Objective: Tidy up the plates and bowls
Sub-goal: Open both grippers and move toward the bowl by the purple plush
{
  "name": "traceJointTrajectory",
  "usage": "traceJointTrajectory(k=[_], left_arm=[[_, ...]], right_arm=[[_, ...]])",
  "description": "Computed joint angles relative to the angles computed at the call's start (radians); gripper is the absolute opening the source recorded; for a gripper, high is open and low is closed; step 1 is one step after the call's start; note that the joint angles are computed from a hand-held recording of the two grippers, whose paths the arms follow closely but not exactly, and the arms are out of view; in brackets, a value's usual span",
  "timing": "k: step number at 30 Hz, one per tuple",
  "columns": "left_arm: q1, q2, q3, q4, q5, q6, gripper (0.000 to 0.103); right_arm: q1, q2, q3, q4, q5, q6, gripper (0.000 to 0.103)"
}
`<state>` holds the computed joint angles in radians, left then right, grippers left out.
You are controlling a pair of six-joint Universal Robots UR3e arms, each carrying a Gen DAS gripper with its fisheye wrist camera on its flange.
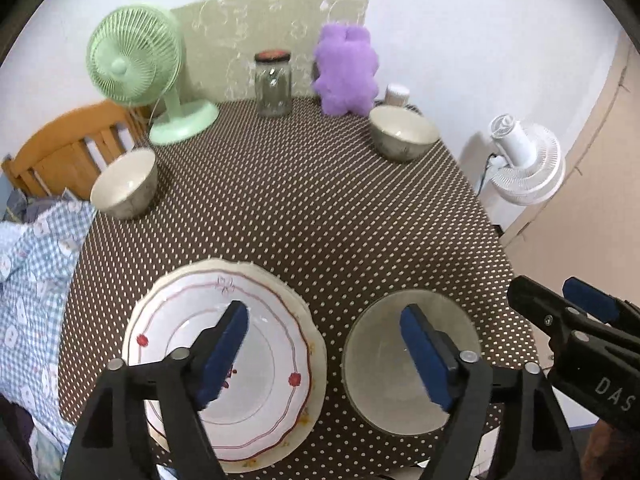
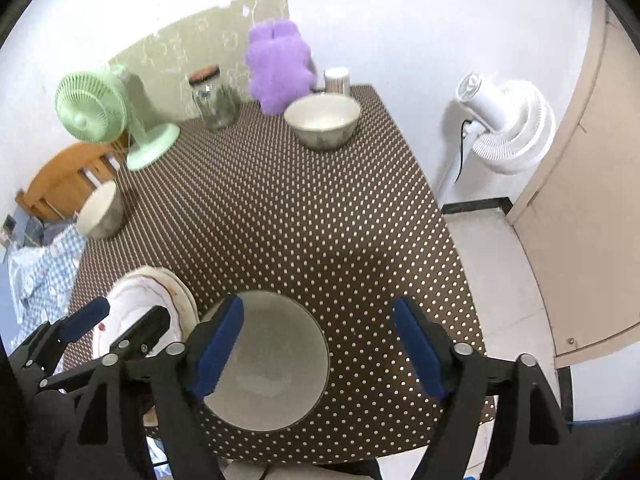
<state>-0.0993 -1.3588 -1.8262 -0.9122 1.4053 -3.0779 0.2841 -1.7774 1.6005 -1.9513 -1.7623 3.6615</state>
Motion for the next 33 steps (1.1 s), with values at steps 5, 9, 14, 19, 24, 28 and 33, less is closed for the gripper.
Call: traceJointTrajectory(k=[5, 9, 14, 19, 24, 28, 33], left_arm=[[-0.010, 0.018, 0.041, -0.013, -0.026, 0.017, 0.090], [-0.017, 0.001, 0.093, -0.019, -0.021, -0.013, 0.091], [-0.035, -0.041, 0.146, 0.024, 0.002, -0.047, 0.096], [-0.104, -0.152, 0.273, 0.020, 0.089, -0.106, 0.096], [-0.181, -0.283, 0.416, 0.024, 0.170, -0.177, 0.094], [-0.229, -0.414, 0.572, -0.005, 0.226, -0.235, 0.093], [-0.270, -0.577, 0.789, -0.071, 0.265, -0.301, 0.091]], right_arm=[[0.037, 0.004, -0.071, 0.021, -0.049, 0.016, 0.087], [0.041, 0.010, -0.098, -0.005, -0.064, -0.010, 0.087], [-0.014, 0.016, -0.122, -0.043, -0.010, -0.080, 0.087], [-0.119, 0.031, -0.150, -0.043, 0.089, -0.161, 0.087], [-0.243, 0.066, -0.182, -0.056, 0.198, -0.281, 0.087], [-0.330, 0.115, -0.225, -0.052, 0.275, -0.370, 0.087], [-0.410, 0.192, -0.269, -0.087, 0.340, -0.458, 0.087]])
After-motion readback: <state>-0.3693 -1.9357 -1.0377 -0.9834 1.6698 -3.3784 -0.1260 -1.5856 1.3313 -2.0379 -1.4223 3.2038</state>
